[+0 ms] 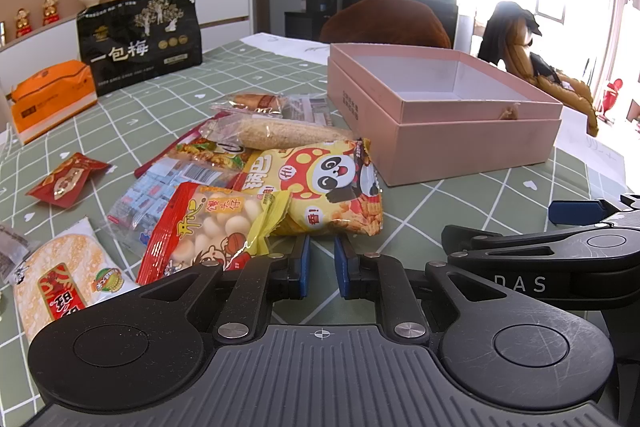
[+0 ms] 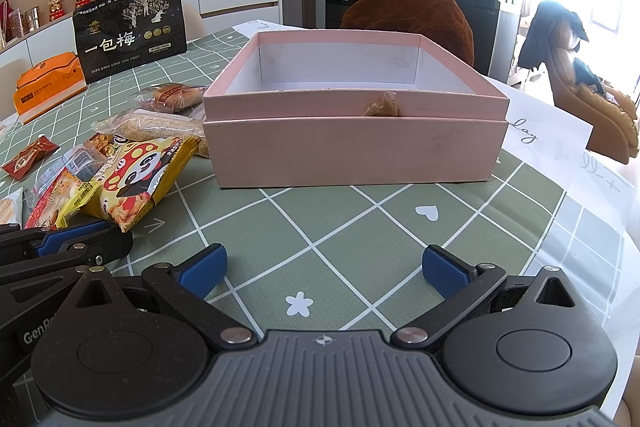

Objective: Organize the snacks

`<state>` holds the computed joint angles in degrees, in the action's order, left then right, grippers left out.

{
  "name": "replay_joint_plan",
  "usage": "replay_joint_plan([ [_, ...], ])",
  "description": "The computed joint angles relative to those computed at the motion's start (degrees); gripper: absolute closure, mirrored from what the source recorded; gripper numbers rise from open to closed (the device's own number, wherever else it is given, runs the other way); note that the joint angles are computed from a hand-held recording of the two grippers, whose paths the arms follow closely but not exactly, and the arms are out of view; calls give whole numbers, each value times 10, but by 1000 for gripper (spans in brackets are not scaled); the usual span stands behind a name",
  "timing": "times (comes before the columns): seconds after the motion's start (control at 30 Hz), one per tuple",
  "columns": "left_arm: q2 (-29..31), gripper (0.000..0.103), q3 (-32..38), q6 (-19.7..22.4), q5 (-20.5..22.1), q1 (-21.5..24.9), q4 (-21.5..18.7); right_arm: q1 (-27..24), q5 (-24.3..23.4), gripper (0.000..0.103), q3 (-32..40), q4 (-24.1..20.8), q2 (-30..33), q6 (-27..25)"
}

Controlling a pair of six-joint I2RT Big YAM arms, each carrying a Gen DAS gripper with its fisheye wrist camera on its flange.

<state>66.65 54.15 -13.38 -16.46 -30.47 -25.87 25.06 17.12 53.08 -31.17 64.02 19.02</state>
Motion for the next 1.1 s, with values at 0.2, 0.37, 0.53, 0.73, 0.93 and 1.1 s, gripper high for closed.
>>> replay_joint_plan([
  [0.2, 0, 86, 0, 0, -1, -1, 0, 0, 0, 0, 0, 0, 0, 0],
  [0.37, 0, 86, 0, 1, -1, 0, 0, 0, 0, 0, 2, -3, -1, 0],
  [0.53, -1, 86, 1, 2, -5, -3, -3, -10, -26, 0, 21, -36, 4, -12],
  [0.73, -39, 85, -4, 18, 51, 19, -34, -19, -56, 0, 58, -112, 14, -15],
  [0.93, -90, 84, 4, 37, 86, 76, -84, -14, -72, 0, 94, -179, 31, -7],
  [1.1, -111, 84, 0, -2, 74, 161, -116, 6, -102, 2, 128, -167, 50, 64],
])
